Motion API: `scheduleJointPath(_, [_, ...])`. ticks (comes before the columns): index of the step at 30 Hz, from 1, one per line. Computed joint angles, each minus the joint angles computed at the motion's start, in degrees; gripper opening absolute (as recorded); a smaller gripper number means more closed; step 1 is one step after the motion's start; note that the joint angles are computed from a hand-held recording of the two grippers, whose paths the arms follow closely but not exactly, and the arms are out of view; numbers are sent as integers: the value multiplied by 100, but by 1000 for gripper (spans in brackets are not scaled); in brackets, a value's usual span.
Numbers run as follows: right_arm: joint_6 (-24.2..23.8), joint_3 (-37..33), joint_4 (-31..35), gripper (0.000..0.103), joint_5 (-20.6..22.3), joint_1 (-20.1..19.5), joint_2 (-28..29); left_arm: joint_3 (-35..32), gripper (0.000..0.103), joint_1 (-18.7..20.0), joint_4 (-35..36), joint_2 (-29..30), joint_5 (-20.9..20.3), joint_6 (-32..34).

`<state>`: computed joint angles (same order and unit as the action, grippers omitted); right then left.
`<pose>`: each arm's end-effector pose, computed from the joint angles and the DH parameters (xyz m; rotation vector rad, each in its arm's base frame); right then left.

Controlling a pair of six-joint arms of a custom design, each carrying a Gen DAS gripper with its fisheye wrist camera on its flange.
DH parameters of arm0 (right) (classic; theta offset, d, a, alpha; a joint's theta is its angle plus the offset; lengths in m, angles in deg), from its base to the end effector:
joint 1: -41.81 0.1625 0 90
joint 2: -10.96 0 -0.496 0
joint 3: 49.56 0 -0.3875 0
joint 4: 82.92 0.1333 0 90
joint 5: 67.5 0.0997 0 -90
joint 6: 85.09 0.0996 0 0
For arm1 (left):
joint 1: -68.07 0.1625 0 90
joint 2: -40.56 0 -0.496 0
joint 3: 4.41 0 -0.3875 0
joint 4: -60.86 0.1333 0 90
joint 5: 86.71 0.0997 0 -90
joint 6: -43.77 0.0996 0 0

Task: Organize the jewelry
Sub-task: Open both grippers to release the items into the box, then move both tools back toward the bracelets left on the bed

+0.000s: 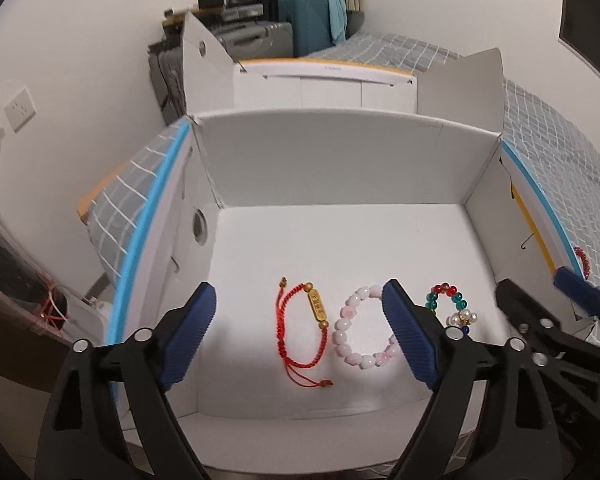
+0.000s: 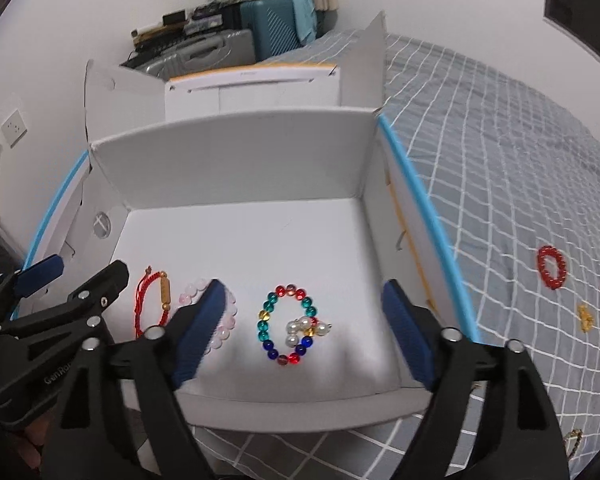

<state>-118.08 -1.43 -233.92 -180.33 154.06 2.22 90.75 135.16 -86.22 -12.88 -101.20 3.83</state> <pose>0.4345 -0.8122 -0.0567 1.1493 -2.4189 0.4579 -0.0560 -0.7226 0.3054 -0.4842 1.8753 -0.9995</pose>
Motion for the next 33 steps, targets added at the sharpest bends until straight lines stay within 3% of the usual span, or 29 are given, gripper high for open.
scheduleJointPath(9, [-13,373,-454,95,-47,-45,-276,89,97,-157,-821,118,58,631])
scheduleJointPath(17, [-91,755,-919,95,-140,-186,-607,-112,97,-320,-1203,379,34,1128])
scheduleJointPath(25, [-88,1208,-1367,95,-275,-506,-1122,-738,97,-437,-1738,994,-286,1937])
scheduleJointPath(33, [-7,1476,-1626,95,-469,-936,-1604,-1873,97,-587,-1764,1914,-809,2710])
